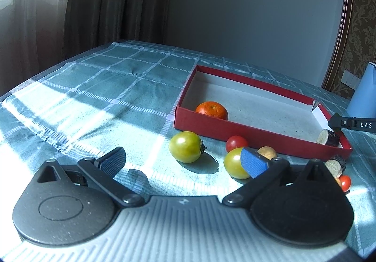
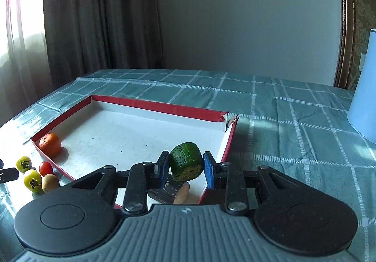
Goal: Organize fruits
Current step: 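Carry the cucumber piece into the red box and release it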
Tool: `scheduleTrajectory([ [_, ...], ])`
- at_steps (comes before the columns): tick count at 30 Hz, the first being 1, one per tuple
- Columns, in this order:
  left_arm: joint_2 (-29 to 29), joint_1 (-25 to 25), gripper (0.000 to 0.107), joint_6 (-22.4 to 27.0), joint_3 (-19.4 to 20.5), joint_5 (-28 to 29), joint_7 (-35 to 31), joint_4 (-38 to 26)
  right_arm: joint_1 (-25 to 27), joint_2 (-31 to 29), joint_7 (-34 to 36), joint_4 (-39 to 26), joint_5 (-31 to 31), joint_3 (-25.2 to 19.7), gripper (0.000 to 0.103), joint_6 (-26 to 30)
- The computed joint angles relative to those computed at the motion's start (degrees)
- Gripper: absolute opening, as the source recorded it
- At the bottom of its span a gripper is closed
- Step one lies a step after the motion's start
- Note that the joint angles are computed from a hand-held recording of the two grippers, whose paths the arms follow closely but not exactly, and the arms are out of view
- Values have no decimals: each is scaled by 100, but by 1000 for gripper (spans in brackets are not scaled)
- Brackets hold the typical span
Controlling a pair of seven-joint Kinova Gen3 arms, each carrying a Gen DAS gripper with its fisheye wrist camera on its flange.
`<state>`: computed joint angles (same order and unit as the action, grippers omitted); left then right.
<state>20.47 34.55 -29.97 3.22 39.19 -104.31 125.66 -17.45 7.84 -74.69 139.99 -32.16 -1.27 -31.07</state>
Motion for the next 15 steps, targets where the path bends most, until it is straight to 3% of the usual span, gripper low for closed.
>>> scheduleTrajectory([
  [5,-1,-40,103,8,20,-67,74,10,-291,240,575,-213,-578,189,30,79],
  [12,-2,-78,103,-35,53,-275,207,52,116,81,-141,7,-134,-132,32,-8],
  [14,6,-30,103,-84,32,-232,171,60,-133,-50,-95,246,-507,-140,45,-409],
  [15,8,-2,103,-139,28,-206,160,80,-398,-152,-23,396,-740,-31,63,-642],
])
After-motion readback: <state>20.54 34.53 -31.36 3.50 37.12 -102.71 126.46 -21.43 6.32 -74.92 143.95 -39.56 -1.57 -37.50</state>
